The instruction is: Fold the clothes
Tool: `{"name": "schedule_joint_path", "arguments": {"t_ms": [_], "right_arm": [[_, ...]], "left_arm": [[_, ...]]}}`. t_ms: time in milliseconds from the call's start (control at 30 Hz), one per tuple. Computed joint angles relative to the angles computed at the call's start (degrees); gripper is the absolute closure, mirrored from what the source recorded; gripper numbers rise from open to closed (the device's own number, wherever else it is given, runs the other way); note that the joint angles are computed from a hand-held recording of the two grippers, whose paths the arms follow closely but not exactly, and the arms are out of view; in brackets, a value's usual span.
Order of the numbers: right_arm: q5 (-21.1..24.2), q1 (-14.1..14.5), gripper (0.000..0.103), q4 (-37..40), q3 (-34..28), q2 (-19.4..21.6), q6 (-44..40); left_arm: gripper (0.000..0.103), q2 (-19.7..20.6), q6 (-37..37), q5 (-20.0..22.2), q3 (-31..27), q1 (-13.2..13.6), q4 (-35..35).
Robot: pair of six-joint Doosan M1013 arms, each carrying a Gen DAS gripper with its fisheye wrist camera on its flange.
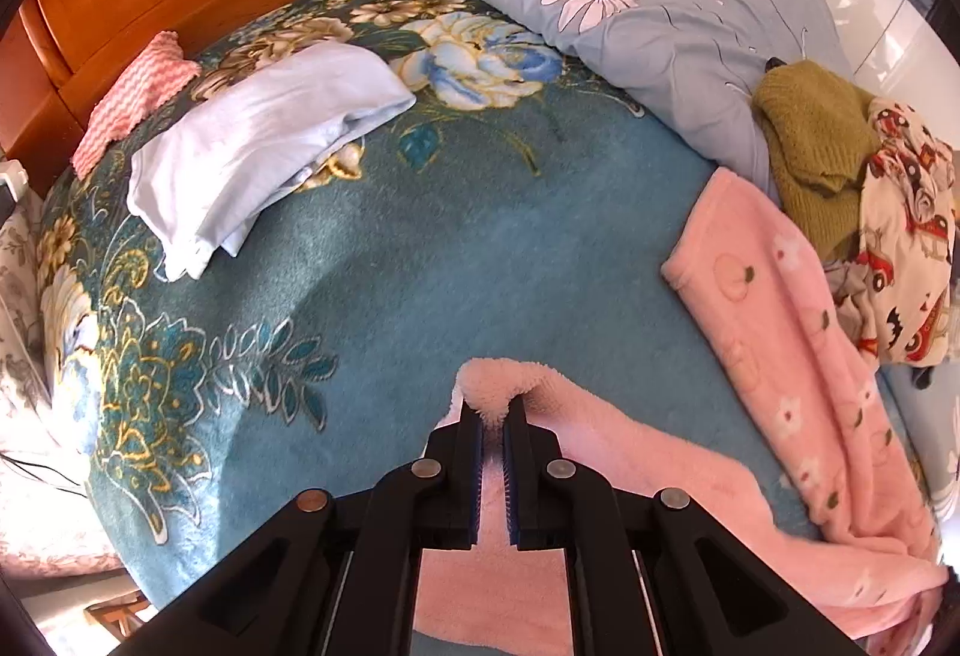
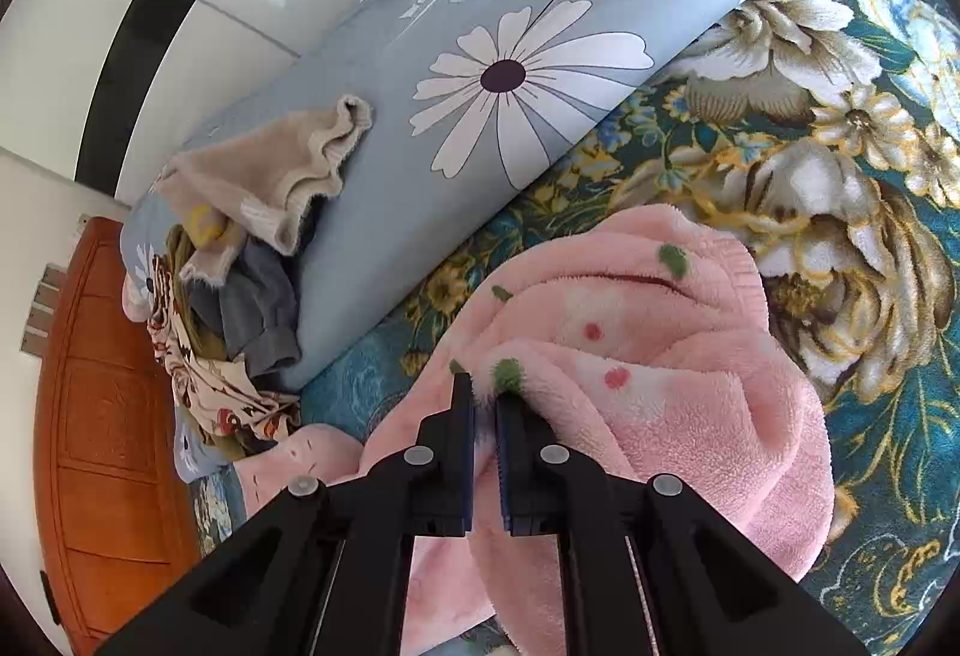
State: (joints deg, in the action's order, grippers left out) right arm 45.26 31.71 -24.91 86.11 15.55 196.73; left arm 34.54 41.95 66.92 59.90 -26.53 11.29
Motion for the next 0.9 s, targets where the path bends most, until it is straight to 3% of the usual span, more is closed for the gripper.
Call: {"name": "schedule_joint_path", "arguments": {"t_ms": [133,200,367,433,500,567,667,800,900], "right_arm": [[0.23,-0.95,0.096,3.86,0.4,1.17,2.08],[-0.81,-1.03,0.096,4.5,0.99,1.49,3.54],[2.21,-0.99,0.093,5.2,-0.9,2.56,0.38],[2.76,-0.99,0.08,5.37,-1.79,2.96,-1.03],[2.53,-0.6,0.051,4.03,-2.73,3.34,-1.98],[3.97,0.34,0.045,2.01,-4.55,3.98,-3.43],[6.35,1.89,0.045,0.57,-7.42,4.94,-8.45],[8.08,4.17,0.045,-1.5,-9.38,5.15,-12.79],[11.2,5.96,0.045,-3.73,-9.75,4.81,-12.93]], "left_arm": [[0.094,1.88,2.55,1.58,-2.11,0.92,-4.47],[0.091,1.26,1.81,0.3,-0.48,1.14,-5.88],[0.063,-2.47,-6.35,-6.63,6.61,1.84,-7.94],[0.053,-4.17,-11.09,-9.21,9.49,2.15,-8.16],[0.047,-5.39,-16.21,-9.86,11.62,2.15,-7.65],[0.046,-5.91,-19.45,-8.63,12.85,2.03,-7.53],[0.046,-5.96,-21.68,-5.91,13.86,1.9,-8.84],[0.046,-7.28,-26.01,-7.45,17.04,2.03,-12.5],[0.046,-7.66,-24.21,-9.29,18.32,2.08,-16.58]]}}
